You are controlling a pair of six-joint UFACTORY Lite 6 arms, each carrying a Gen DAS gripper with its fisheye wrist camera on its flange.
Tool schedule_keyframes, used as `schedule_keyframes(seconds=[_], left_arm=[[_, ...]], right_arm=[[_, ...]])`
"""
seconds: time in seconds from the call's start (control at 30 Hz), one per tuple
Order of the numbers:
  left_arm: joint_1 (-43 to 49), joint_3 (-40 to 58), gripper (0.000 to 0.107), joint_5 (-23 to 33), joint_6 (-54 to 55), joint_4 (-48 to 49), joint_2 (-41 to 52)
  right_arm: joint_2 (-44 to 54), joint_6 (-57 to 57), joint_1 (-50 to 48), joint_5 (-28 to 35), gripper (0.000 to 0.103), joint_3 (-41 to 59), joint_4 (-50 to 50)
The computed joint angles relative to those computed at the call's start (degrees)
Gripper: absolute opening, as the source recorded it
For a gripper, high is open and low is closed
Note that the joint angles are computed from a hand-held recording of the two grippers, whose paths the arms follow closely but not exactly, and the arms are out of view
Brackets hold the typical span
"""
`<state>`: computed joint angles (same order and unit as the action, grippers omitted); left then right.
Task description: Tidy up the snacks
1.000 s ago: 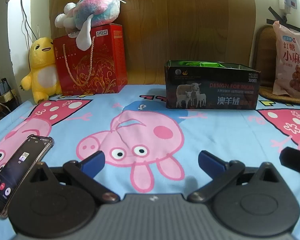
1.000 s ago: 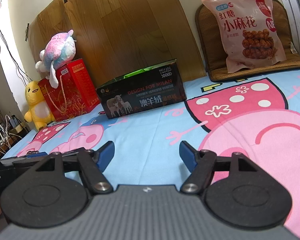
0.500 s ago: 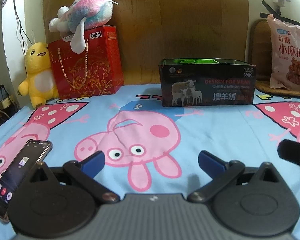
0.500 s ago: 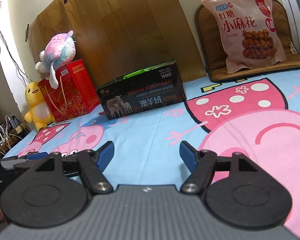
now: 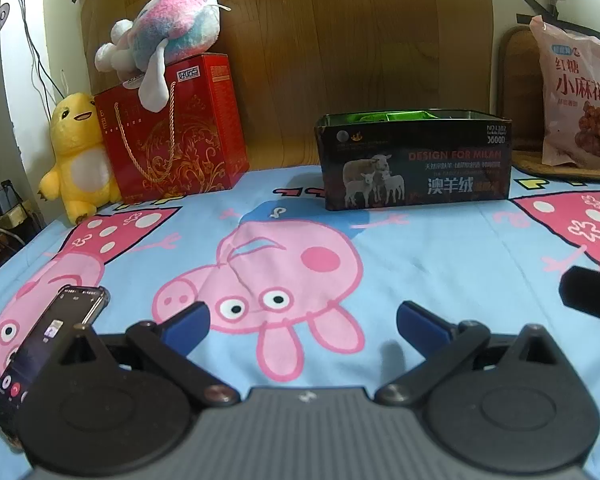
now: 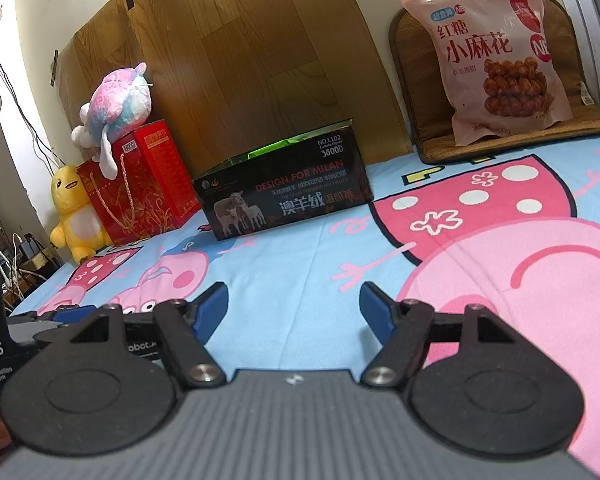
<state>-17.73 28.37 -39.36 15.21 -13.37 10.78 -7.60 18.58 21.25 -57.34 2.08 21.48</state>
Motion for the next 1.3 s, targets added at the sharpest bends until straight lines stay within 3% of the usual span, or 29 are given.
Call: schedule_keyframes(seconds=[1.3], left_arm=[[-1.8,0.2,0.103,-0.4,4.9,-3.9,0.6]], right_arm=[[1.4,2.3,0.2,-3.3,0.075,-0.6,-0.8]])
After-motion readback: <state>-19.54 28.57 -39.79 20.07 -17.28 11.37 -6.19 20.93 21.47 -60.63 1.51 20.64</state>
